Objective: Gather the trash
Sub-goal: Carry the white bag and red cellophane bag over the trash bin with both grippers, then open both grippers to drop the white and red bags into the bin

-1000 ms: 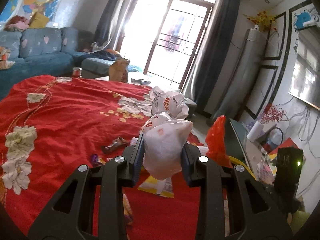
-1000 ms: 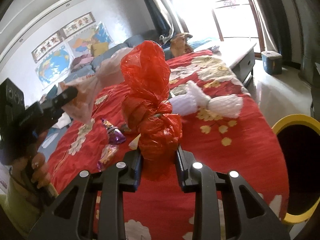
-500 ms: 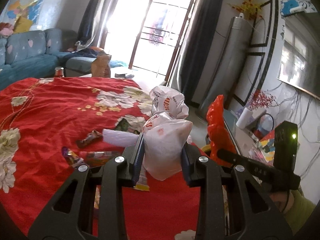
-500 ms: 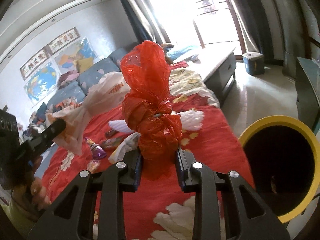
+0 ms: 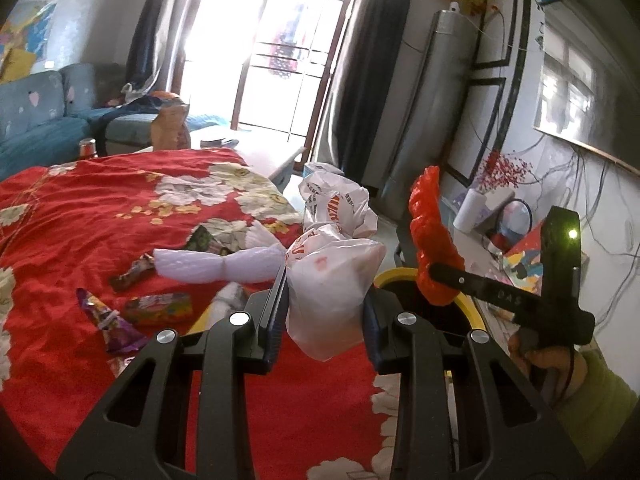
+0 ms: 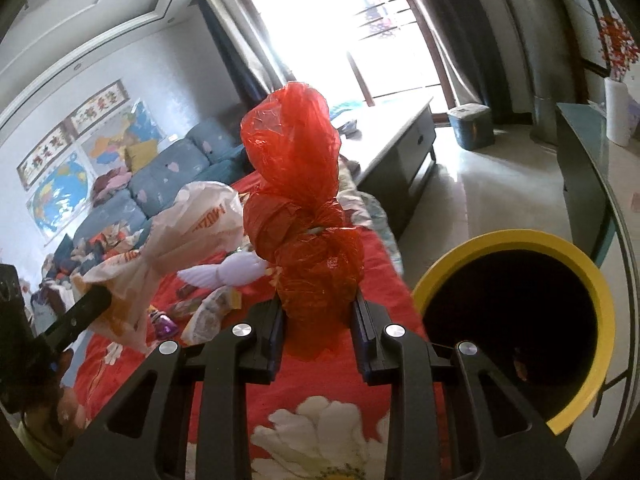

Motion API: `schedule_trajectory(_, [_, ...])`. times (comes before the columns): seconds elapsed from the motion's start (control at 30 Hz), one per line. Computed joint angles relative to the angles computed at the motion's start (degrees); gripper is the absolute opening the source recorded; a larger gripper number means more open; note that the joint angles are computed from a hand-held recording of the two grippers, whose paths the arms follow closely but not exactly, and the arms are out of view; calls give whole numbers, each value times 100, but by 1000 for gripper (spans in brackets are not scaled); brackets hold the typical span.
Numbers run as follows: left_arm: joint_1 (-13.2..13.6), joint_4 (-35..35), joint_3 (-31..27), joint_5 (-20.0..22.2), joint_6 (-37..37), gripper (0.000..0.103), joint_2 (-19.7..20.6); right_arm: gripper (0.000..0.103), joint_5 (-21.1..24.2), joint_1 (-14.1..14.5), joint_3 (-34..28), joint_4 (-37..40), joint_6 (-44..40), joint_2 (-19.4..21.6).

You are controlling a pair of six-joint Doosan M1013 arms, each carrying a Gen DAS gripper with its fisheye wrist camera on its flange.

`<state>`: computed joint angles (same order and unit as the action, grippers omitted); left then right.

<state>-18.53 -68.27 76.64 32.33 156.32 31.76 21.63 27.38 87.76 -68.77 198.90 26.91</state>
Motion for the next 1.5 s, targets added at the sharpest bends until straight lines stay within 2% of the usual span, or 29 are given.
schedule_trajectory(0.4, [-178,320,-107,214,-14,26,91,27,389,-69,372,-312,766,-162])
schedule_trajectory(0.8, [-465,757,-264,419,-116,26,212,27,680,-165,776,-458,1504,-326])
schedule_trajectory(1.17, [-701,1222,-459,551,-244,26,374,27,787,-213,982,-305,1789,-402])
schedule_trajectory(1.5, [-902,1849,-775,669,-679,26,623,27,624,-314,1151,17,1806,-427])
